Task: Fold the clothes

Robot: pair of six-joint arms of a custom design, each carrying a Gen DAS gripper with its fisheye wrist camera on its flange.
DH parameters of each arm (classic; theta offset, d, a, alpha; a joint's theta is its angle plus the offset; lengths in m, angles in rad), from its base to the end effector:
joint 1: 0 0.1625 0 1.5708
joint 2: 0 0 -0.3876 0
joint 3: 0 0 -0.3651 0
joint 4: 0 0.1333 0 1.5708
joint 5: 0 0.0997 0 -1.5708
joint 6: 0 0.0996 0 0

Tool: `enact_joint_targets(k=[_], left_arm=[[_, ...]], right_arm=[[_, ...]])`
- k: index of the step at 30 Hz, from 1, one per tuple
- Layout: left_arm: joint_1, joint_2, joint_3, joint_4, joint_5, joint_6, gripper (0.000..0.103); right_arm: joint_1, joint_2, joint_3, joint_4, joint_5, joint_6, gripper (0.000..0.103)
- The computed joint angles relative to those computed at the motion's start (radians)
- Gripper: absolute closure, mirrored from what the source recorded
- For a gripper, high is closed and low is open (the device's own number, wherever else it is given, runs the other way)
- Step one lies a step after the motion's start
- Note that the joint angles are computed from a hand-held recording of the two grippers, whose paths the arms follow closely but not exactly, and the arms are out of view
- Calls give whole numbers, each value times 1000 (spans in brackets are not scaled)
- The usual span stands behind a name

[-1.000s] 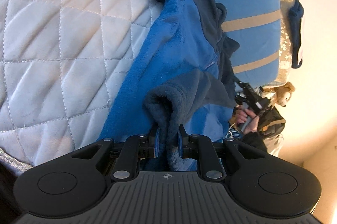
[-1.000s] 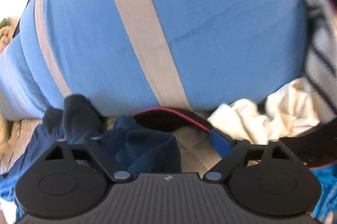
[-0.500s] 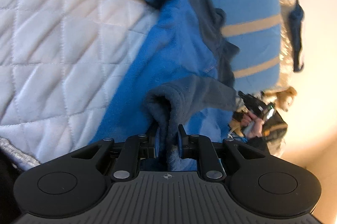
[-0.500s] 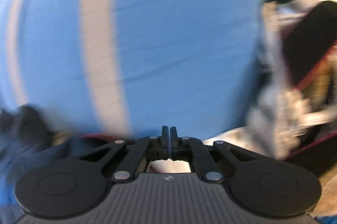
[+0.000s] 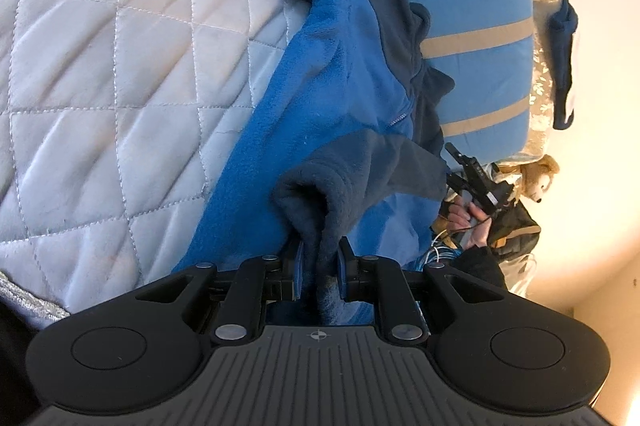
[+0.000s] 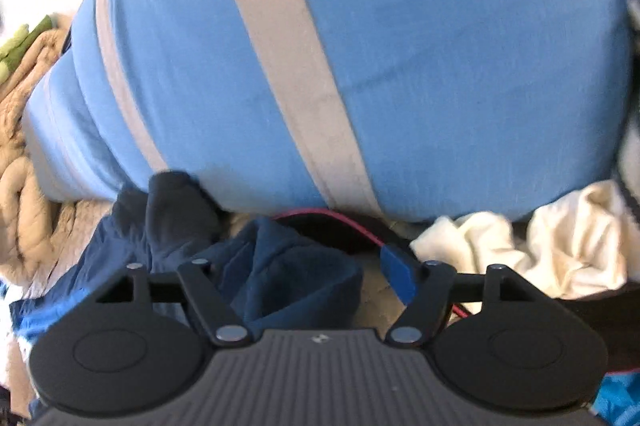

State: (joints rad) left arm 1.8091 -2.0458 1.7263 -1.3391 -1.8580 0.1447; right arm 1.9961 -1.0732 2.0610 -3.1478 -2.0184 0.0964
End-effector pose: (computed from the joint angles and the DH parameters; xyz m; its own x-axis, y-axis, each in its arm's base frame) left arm 0.1675 -0.2444 0.5355 -0.9619 -0.0605 0.2666 -0.0975 0.9870 -0.1275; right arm 0.2962 -0.4354 0.1791 -0.9492 -0.0793 0.3047 -0.2528 0.7685 -0.5878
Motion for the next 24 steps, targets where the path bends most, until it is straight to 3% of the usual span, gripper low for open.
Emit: enact_joint_targets(k=[3,5,6,7,10,13,17,20,21,24], left_arm=[[10,6,-4,6,-8,8,88],[16,8,-6,9,-13,10,88],[18,7,-6,9,-15,7,88],[18,6,-7,12,-19,8,88],[7,4,-12,40,-40,27,88],[-2,0,-13,66,-82,39,88],[-43,-28,7,32,-26,-14,88],[-39,-29,9,-1,28,-42,88],[-30,-26,8,-4,37,-46,88],[-1,-16,3,10,34,-29,88]], right_arm=[[-20,-3,-3,48,60,-65,25],[-24,-4,-8,87,70,-103,51],[-21,-6,-13,112,47,-104,81],[-16,-7,-14,118,29,-108,91],[13,0,-12,75,-54,-154,94],[58,50,-40,47,-207,-187,94],[109,149,-116,71,-392,-207,94],[128,219,-173,104,-494,-188,91],[132,237,-189,122,-524,-169,71],[138,247,-213,158,-549,-102,61]])
